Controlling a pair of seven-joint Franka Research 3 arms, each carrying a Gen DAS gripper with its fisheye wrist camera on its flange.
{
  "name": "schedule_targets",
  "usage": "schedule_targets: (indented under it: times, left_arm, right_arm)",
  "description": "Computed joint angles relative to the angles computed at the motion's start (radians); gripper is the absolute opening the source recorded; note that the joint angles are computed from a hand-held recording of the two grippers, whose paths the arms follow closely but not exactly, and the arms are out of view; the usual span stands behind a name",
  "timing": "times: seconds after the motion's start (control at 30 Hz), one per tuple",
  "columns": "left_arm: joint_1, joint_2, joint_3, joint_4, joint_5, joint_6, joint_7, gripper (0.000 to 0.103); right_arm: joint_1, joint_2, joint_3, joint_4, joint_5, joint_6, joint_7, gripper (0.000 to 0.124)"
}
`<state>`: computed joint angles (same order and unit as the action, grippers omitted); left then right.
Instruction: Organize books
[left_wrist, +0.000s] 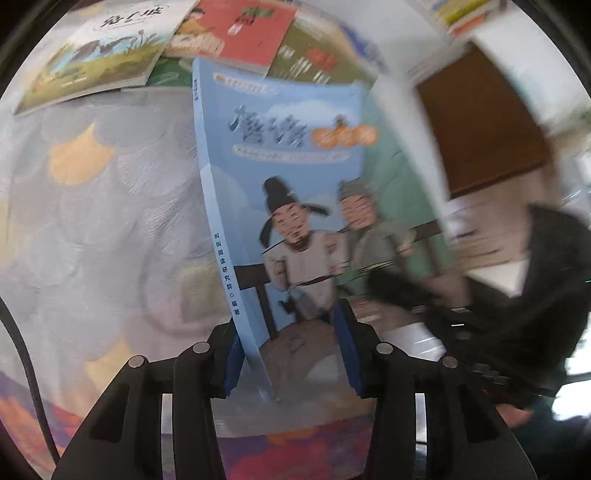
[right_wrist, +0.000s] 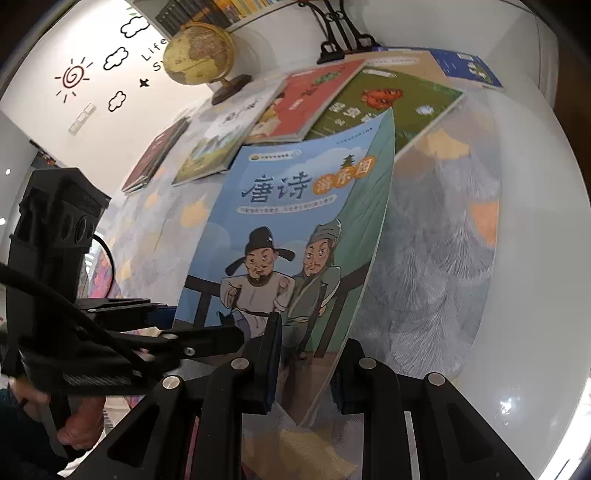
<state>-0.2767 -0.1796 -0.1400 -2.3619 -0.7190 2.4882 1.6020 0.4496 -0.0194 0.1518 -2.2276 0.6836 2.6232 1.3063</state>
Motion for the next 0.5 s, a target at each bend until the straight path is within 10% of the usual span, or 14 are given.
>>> schedule_targets:
  times: [0.23,0.5]
  left_arm:
    - [-0.009,-0.05,0.023,-0.005,-0.048,0.049,0.087,0.041]
    - [-0.004,-0.074,0.056,0.014,-0.038,0.045,0.138,0.041]
  right_arm:
    - [-0.021,-0.004,-0.02,0.026,0.181,-0.038,-0.131,0.023]
    - [0.005,-0.036,0.014,0.029,-0.098,0.074,-0.051,0.023]
